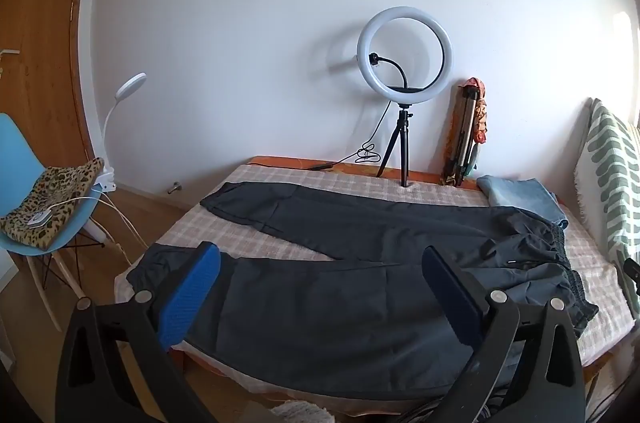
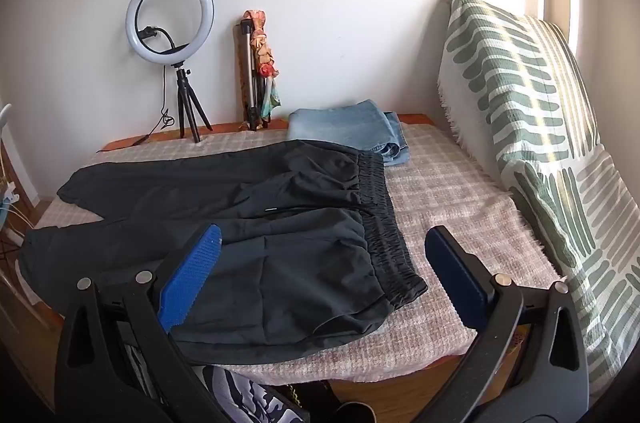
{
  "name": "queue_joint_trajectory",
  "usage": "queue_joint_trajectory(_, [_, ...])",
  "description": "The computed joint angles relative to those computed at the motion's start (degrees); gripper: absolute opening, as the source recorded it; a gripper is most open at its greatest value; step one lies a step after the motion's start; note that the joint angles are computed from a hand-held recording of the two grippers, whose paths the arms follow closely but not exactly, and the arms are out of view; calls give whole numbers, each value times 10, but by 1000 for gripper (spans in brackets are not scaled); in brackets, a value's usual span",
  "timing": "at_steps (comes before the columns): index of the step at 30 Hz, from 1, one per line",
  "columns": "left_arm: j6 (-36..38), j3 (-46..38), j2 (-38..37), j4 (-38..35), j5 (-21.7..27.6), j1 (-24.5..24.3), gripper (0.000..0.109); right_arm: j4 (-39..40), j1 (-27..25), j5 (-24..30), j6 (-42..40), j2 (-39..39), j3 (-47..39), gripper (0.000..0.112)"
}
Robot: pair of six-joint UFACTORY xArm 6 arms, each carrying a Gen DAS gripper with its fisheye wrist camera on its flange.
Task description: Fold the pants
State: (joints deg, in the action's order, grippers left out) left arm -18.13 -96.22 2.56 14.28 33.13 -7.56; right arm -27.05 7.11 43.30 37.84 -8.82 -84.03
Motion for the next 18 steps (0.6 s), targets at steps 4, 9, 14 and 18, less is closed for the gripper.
queue_joint_trajectory(4, [-1,0,1,16,-6,-3,102,-12,2,3,0,1,-1,103])
queue_joint_trajectory(9, [-29,-1,2,41,-7,-11,102,-9,0,0,-5,9,-9,103])
queue_joint_trajectory(14, [-32,9,-3,44,-17,-6,102,-9,1,4,-3,11,-10,103])
queue_joint_trajectory(18, [-27,9,-3,46,-20,-9,102,-7,-3,-7,2,-1,9,103])
